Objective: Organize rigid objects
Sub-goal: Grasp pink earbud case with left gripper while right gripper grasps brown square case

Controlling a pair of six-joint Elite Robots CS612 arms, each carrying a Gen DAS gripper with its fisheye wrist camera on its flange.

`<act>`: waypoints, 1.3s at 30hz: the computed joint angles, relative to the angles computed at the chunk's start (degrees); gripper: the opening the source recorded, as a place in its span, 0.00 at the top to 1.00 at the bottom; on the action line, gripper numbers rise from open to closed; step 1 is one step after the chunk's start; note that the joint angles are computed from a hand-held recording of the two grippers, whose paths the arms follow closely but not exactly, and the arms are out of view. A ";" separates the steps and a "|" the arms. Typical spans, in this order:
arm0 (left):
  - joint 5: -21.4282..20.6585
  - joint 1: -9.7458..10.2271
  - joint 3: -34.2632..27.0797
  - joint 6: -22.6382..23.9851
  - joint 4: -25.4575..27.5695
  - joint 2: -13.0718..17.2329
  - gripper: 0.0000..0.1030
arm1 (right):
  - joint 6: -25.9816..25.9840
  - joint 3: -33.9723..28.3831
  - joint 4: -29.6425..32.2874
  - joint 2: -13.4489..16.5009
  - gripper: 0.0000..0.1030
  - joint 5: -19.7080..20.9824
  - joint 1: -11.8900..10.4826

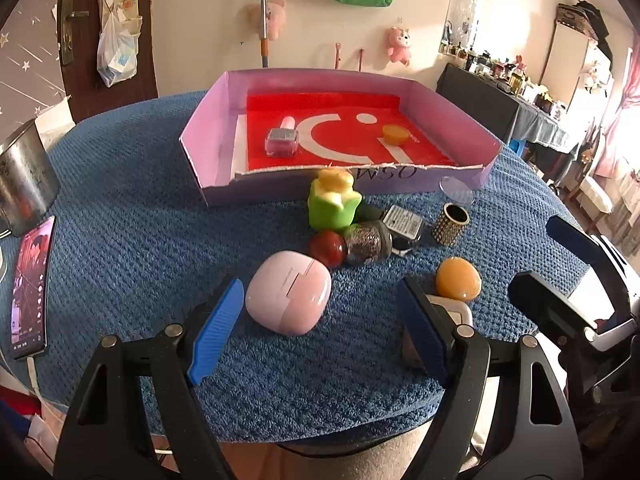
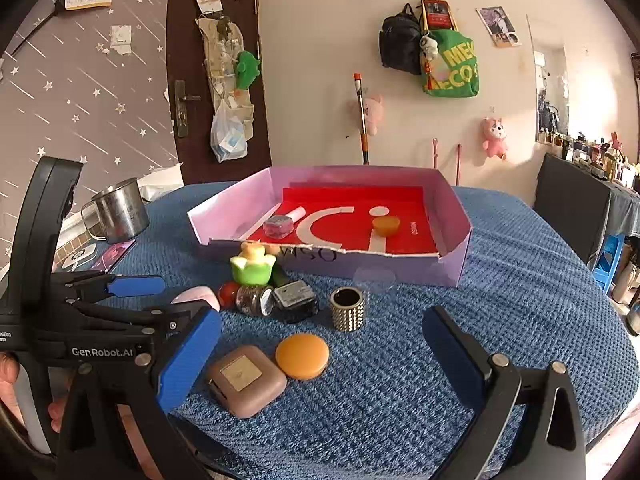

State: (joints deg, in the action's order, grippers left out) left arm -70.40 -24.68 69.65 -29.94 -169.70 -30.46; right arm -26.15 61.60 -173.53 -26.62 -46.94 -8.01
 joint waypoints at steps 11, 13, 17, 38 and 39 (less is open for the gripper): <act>-0.90 0.09 0.13 -0.67 1.49 0.26 0.24 | -3.38 1.28 4.07 -0.45 0.00 -1.12 0.35; -1.02 0.17 0.08 -0.98 1.73 0.33 0.24 | -3.91 1.36 4.79 -0.46 0.00 -1.22 0.38; -0.78 0.27 -0.04 -1.43 2.09 0.44 0.24 | -4.93 1.42 6.38 -0.40 0.00 -1.59 0.50; -0.60 1.09 -0.31 -2.12 2.11 1.13 0.25 | -13.27 3.95 13.17 -1.53 0.32 0.51 1.42; -0.56 1.08 -0.35 -2.02 2.06 1.17 0.25 | -13.56 3.85 13.83 -1.48 0.34 0.48 1.48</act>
State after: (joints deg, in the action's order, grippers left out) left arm -70.96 -23.59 69.30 -31.97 -167.64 -29.30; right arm -39.72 65.45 -159.70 -28.10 -46.45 -6.53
